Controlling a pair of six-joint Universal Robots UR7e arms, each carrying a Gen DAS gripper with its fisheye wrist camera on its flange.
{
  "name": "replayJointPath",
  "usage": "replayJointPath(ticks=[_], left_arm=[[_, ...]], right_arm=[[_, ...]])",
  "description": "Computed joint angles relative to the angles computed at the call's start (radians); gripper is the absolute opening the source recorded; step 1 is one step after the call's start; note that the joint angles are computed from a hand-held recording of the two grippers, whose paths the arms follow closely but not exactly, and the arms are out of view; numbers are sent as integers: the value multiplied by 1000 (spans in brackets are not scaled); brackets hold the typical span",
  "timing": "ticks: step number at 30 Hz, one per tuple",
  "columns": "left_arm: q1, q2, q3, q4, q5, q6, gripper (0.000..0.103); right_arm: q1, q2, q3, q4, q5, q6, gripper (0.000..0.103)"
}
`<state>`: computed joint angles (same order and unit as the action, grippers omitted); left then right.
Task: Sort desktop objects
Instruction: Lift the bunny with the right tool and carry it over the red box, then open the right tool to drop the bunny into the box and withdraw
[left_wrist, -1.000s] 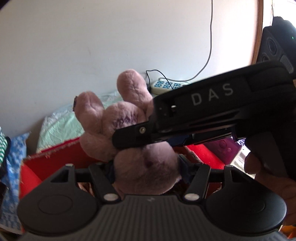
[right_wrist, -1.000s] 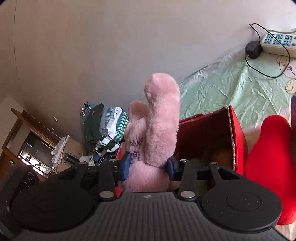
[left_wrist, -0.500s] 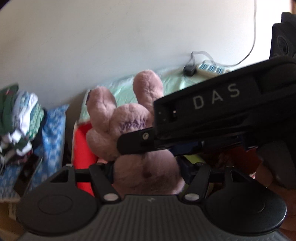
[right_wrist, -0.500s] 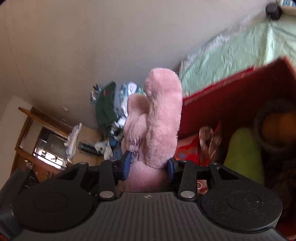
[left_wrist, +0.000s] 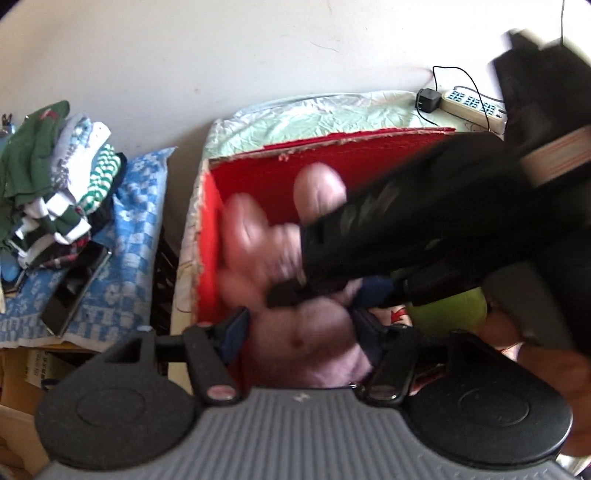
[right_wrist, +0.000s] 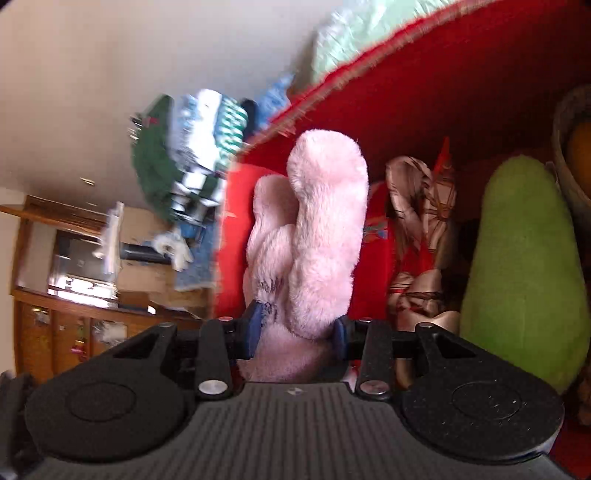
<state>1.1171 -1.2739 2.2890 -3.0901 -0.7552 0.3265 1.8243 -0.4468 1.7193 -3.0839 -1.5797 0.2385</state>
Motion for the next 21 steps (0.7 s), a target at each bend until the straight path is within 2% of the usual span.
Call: replayJointPath(ticks=[1,3,4,6,7,8,9,11,14,19,21], left_arm=[[-12,-4,15,-16,13,2,66],[-25,-16,41,-49,11,7,80],[-30,-19,52,-81,8,24,84],[-40,-23,76,-146,4,61,84],[-39,-18,82,-184,-4,91,84],[-24,-8,77,-223,-26,131,84],[-13,-4,73,-241,-48,151,83],[-10,-15,70,-215,-81,135,74],[-21,-33,68,-146,-105,71,70],[-26,-58,59,-34,-104,-59,71],[-19,-41,46,-39,-81,-64,73]], right_arm=[[-2,5,-16,37,-13,8,41],[-15,3,-15,43,26,3,42],[-12,0,-11,41,16,-7,44],[-8,-7,0,27,0,-24,47],[-9,-13,7,23,5,-25,52],[-12,-21,18,15,14,-26,58],[-10,-29,29,-4,11,-30,58],[3,-42,53,-57,-36,-42,58],[27,-63,92,-155,-112,-82,57],[40,-101,162,-284,-161,-124,55],[44,-115,190,-334,-179,-143,55]])
